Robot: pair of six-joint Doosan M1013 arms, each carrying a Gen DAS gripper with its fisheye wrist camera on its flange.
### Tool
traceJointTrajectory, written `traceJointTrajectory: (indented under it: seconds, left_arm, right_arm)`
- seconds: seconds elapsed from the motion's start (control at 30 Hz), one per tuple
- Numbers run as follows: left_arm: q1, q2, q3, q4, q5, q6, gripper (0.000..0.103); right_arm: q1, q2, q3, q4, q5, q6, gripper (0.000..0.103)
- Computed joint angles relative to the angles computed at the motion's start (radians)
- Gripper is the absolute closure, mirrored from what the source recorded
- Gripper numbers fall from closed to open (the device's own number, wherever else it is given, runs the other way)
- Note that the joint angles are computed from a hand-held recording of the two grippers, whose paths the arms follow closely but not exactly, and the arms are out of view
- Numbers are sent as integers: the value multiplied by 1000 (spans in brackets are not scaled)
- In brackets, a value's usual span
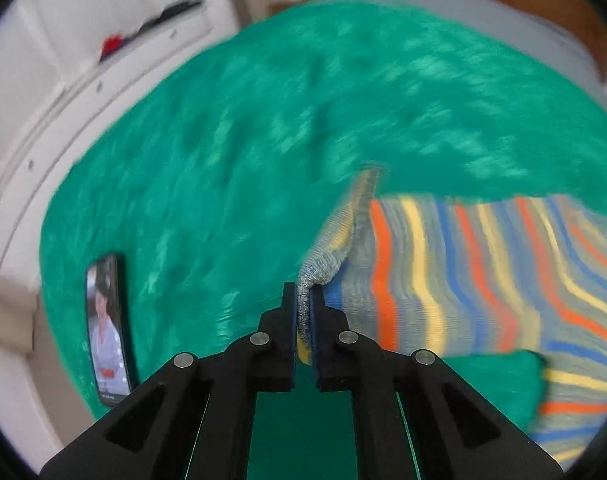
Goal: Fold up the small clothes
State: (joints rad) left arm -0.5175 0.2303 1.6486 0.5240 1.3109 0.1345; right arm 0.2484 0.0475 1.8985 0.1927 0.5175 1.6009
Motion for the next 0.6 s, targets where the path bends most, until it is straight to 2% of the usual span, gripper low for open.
traceJointTrajectory:
  seconds: [0.07,0.17,0.27,0.33,0.43,0.5,0.53,0.57,0.6]
  left_arm:
    - [21,-6,29,-41,-23,-8,101]
    - [29,17,26,-34,-2,-11,102]
    - [40,4,59,-50,-59,-53,102]
    - [33,4,62,-30,-59,-46,101]
    - [11,-7,75,-3,-54,-74,91]
    - [-17,-19,82,11,-30,-113,69]
    - [-44,-33,91,41,-17,-146,45]
    - [-69,-42,99,67,-15,-173,28]
    - [-113,-64,119,111,-33,-210,23]
  right_arm:
    - [7,2,-1,-9,1,8,46]
    - [16,5,-2,-36,8,30,46]
    - [21,5,1,-66,5,59,46]
    - [21,3,4,-67,3,67,46]
    - [27,0,7,-123,-5,118,46]
    - [33,-5,11,-199,-16,183,46]
    - [35,-7,12,-231,-19,211,43]
    - [34,-9,14,-263,-23,242,37]
    - [33,-10,15,-281,-29,262,35]
